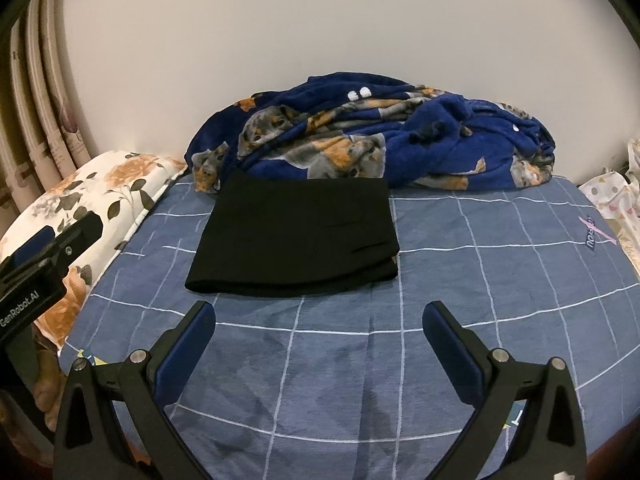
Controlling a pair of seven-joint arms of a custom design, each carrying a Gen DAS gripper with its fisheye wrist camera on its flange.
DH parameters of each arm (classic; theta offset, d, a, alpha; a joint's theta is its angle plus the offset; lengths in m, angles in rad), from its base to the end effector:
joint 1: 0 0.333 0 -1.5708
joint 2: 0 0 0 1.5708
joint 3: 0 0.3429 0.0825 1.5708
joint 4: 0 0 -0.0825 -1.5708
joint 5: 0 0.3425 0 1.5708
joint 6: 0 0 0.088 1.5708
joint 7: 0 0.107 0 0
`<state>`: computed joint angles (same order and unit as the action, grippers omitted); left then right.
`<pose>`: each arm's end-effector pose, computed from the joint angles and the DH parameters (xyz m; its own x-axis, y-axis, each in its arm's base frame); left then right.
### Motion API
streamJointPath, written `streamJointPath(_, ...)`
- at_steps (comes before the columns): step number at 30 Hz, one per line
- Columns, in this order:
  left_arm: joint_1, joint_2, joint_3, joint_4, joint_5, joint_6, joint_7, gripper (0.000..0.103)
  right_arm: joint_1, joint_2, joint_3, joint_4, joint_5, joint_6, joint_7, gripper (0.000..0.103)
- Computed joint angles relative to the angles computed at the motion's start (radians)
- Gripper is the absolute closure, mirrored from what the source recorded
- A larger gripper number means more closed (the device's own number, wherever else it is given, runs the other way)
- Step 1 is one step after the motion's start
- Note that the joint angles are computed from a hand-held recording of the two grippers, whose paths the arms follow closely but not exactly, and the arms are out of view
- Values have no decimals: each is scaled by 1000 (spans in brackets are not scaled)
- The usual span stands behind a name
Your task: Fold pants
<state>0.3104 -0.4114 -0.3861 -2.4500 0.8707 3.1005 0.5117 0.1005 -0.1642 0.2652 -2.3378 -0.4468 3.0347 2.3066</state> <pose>0.4063 -0.1202 0.5740 0.0743 -0.9972 -0.0022 -0.4864 -0.0343 -0.8731 0.4431 0.2128 0.5451 0.1363 -0.9794 -0.1489 -0.6613 0.0220 -0.7498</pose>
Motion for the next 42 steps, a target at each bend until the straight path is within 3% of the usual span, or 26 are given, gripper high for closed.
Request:
streamJointPath(23,-8,6,5,2,12,-5,-11,0,7,19,-22,16,-70,-14,36,0)
streamJointPath(42,-15,11,5,-3,41,-12,-42,0,26,27,-39,17,-45,-13,16,0)
